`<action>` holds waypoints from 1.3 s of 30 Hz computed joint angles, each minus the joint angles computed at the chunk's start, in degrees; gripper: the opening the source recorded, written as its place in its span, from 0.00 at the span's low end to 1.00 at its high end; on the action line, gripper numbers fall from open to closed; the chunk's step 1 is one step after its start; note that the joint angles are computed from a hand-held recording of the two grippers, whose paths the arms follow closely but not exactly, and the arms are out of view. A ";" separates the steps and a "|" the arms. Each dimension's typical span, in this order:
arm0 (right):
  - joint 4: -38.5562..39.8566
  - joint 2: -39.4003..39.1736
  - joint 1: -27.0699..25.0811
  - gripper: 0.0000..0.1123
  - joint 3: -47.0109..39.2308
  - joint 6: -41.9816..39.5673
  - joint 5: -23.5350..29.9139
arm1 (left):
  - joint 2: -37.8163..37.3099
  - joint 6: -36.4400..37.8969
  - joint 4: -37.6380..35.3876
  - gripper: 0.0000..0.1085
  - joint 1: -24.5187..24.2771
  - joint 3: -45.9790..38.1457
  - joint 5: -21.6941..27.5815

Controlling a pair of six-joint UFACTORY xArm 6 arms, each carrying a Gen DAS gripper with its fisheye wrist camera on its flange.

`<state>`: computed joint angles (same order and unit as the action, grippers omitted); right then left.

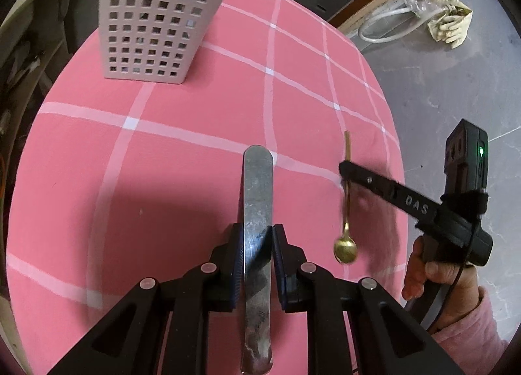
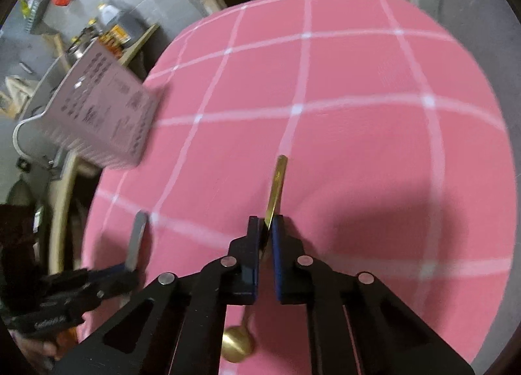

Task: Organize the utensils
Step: 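Lift the knife with the left tool while the right tool lifts the gold spoon toward the basket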

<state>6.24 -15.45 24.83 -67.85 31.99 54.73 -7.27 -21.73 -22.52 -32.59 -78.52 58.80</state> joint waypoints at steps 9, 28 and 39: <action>0.01 0.55 3.05 0.04 -1.92 -2.25 3.10 | 0.22 1.76 -1.25 0.15 -0.17 0.15 -0.75; -16.01 -2.35 7.60 0.04 -2.64 8.87 -18.24 | -6.92 9.49 3.77 0.15 2.71 1.95 -15.92; -18.98 12.62 6.13 0.04 -22.76 9.79 -33.37 | 0.89 17.63 -1.02 0.02 8.02 -14.02 -21.74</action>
<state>-12.74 -2.84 30.95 -90.61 41.79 21.37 -6.39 -4.10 -23.54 -24.57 -92.54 37.06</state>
